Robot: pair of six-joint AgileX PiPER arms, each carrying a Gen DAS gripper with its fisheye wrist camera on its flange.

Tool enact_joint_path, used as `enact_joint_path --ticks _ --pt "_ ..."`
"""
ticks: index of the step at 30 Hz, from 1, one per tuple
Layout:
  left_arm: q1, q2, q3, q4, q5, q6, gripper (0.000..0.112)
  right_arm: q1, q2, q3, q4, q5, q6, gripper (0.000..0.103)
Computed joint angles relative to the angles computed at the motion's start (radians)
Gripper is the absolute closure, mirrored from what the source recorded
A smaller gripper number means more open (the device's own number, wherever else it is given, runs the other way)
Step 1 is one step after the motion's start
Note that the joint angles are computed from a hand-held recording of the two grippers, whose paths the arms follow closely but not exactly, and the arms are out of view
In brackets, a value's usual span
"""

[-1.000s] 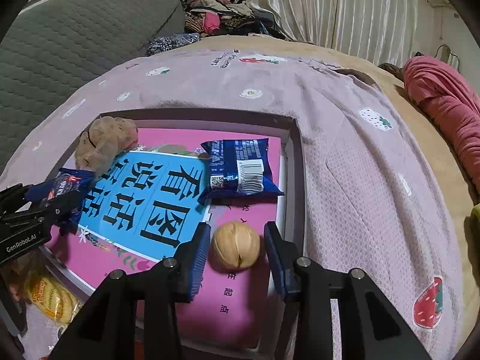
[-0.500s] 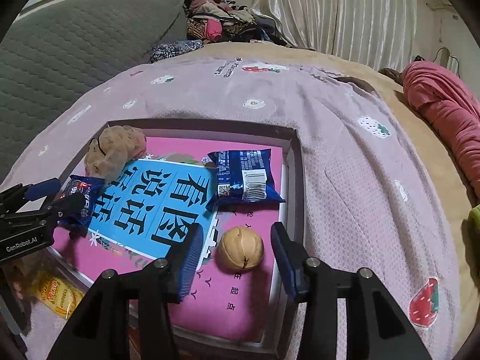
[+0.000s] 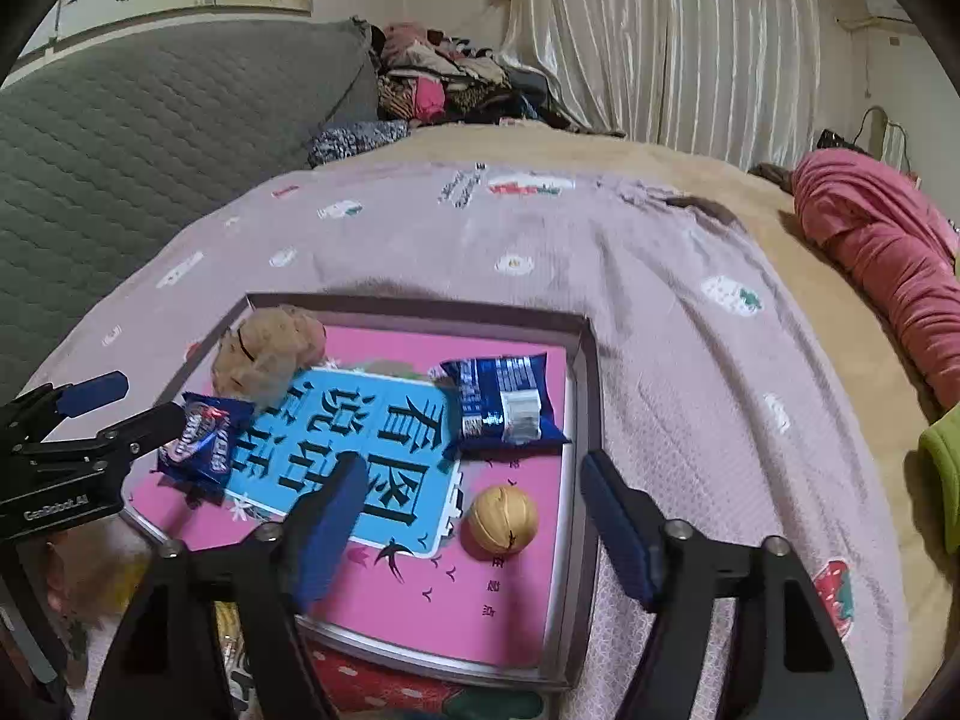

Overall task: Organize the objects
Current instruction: 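Open both tools releasing the Oreo packet and walnut into the tray, then withdraw both tools from the tray back toward the remaining items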

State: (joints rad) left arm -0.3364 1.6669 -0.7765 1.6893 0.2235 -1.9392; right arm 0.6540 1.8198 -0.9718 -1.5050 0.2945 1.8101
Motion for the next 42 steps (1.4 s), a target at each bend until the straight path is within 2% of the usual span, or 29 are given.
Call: enact_joint_path --ticks 5,8,10,12,16,20,25,31,42 --pt "-0.012 -0.041 0.022 0.018 0.024 -0.02 0.023 0.021 -0.047 0.028 -0.069 0.029 0.078 0.022" --pt "-0.038 -0.075 0.042 -0.021 0.069 0.017 0.019 0.027 -0.081 0.05 -0.091 0.034 0.109 0.022" --pt "-0.048 -0.107 0.059 -0.04 0.076 0.033 0.012 0.029 -0.101 0.059 -0.089 0.029 0.109 0.021" --pt "-0.058 -0.153 0.089 -0.047 0.078 0.033 0.01 0.042 -0.118 0.063 -0.047 0.038 0.08 0.019" --pt "-0.06 -0.237 0.134 -0.199 0.071 0.14 0.01 0.083 -0.162 0.071 0.084 0.062 -0.047 0.019" --pt "-0.07 -0.327 0.188 -0.371 0.072 0.267 0.01 0.146 -0.235 0.111 0.142 0.122 -0.068 0.017" --pt "-0.123 -0.424 0.214 -0.611 0.131 0.468 0.01 0.198 -0.311 0.12 0.294 0.179 -0.197 0.015" --pt "-0.289 -0.574 0.206 -0.75 0.337 0.572 0.01 0.29 -0.41 0.108 0.41 0.303 -0.296 0.013" --pt "-0.689 -0.746 0.104 -0.777 0.812 0.544 0.01 0.516 -0.556 0.068 0.483 0.59 -0.351 0.013"
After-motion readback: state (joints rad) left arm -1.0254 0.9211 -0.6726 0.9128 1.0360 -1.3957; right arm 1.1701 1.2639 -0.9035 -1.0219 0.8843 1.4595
